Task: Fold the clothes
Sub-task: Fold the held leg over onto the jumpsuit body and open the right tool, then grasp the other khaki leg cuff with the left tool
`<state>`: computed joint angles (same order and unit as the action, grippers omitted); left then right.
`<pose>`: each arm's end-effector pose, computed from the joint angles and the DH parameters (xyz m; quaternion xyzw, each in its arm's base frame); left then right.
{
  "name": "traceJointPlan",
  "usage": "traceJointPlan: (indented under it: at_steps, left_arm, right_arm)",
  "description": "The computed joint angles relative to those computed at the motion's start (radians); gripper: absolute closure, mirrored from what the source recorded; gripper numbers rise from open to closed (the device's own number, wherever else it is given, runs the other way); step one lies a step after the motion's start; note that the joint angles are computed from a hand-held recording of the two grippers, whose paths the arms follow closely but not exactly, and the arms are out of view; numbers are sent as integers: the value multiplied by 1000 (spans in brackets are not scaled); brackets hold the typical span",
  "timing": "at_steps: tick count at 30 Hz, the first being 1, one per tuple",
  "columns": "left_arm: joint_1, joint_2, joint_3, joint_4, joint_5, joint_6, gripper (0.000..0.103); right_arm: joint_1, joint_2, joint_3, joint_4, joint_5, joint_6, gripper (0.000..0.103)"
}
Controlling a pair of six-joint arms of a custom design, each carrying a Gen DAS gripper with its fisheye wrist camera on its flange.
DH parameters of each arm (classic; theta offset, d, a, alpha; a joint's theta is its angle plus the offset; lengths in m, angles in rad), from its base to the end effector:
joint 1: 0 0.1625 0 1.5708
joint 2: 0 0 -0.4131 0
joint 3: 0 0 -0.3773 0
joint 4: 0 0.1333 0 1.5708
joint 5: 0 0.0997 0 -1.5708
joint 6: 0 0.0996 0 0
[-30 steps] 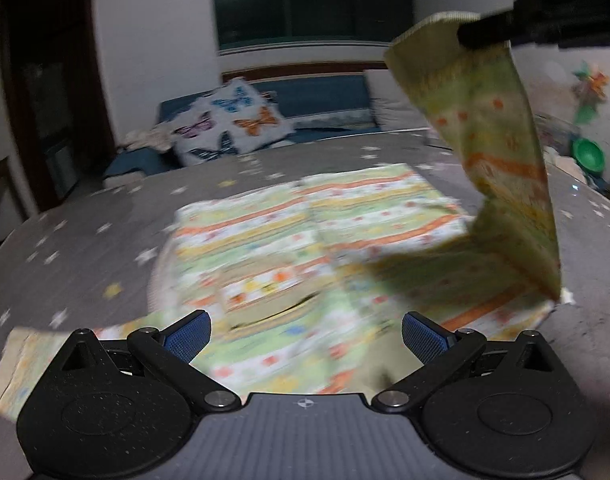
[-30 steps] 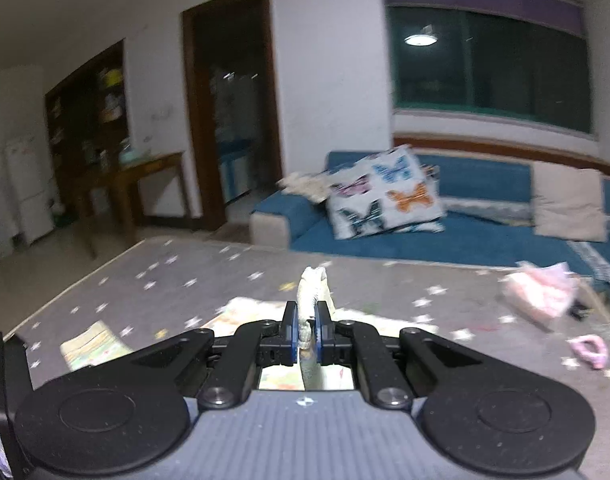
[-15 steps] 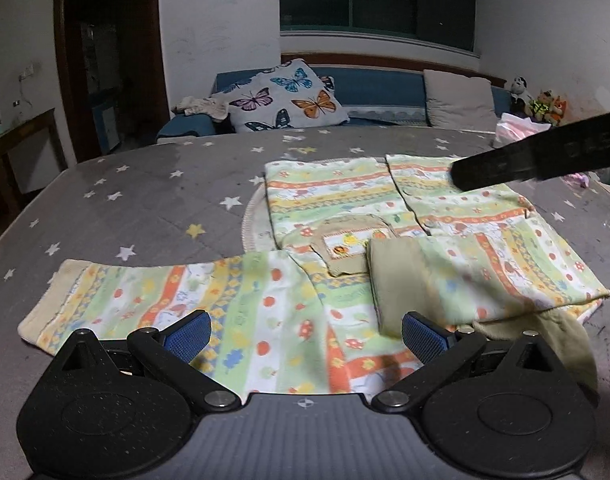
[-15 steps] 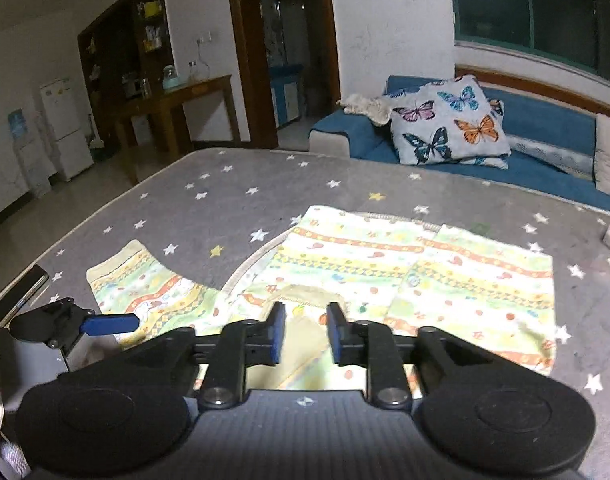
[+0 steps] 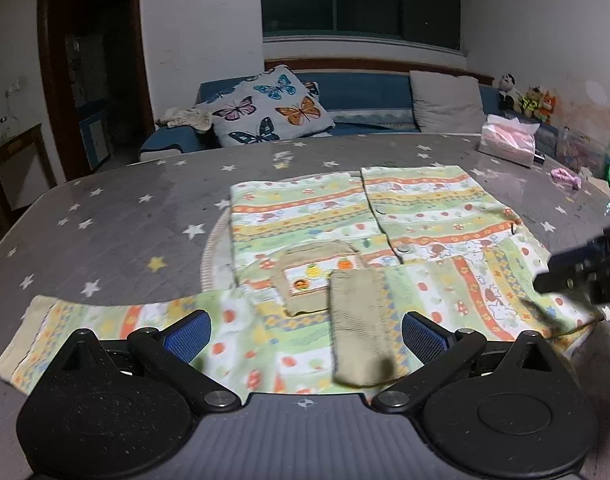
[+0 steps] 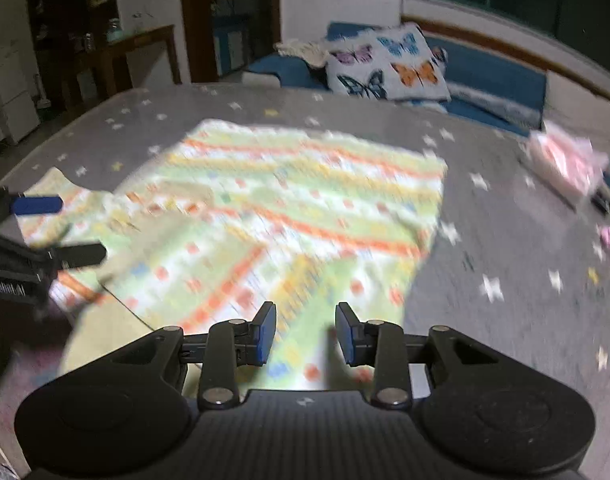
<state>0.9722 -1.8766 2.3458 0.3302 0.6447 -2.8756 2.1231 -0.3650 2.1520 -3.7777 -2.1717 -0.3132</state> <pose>0.0731 -0.2707 0.2734 0.1947 0.8231 -0.4005 0.3524 0.2909 -0.3252 -0.0929 0.3358 -0.8740 0.2322 0.2636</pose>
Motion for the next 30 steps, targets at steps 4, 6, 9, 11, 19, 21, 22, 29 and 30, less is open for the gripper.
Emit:
traceJointPlan:
  at_steps: [4, 6, 9, 11, 19, 21, 22, 29, 30]
  left_arm:
    - [31, 60, -21, -43, 6, 32, 0]
    - [40, 84, -32, -58, 3, 44, 0]
    - [58, 119, -52, -96, 8, 73, 0]
    - [70, 147, -64, -127, 3, 92, 0]
    - [140, 239, -100, -216, 0, 166, 0]
    - [155, 242, -100, -219, 11, 171, 0]
    - [159, 239, -98, -221, 17, 173, 0]
    - [139, 169, -69, -191, -2, 163, 0]
    - [139, 154, -67, -183, -6, 158, 0]
  right_arm:
    - [-29, -2, 37, -39, 11, -20, 73]
    - [-34, -9, 47, -48, 21, -34, 72]
    - [-34, -14, 25, -56, 36, -50, 72]
    - [-42, -10, 2, -69, 51, -61, 72]
    - [-98, 36, -72, -71, 67, -81, 72]
    - [-98, 39, -68, -78, 63, -85, 71]
    - [-90, 37, -66, -75, 57, -82, 71]
    - [-26, 40, -25, -69, 89, -107, 62]
    - [-16, 43, -17, -70, 98, -110, 61]
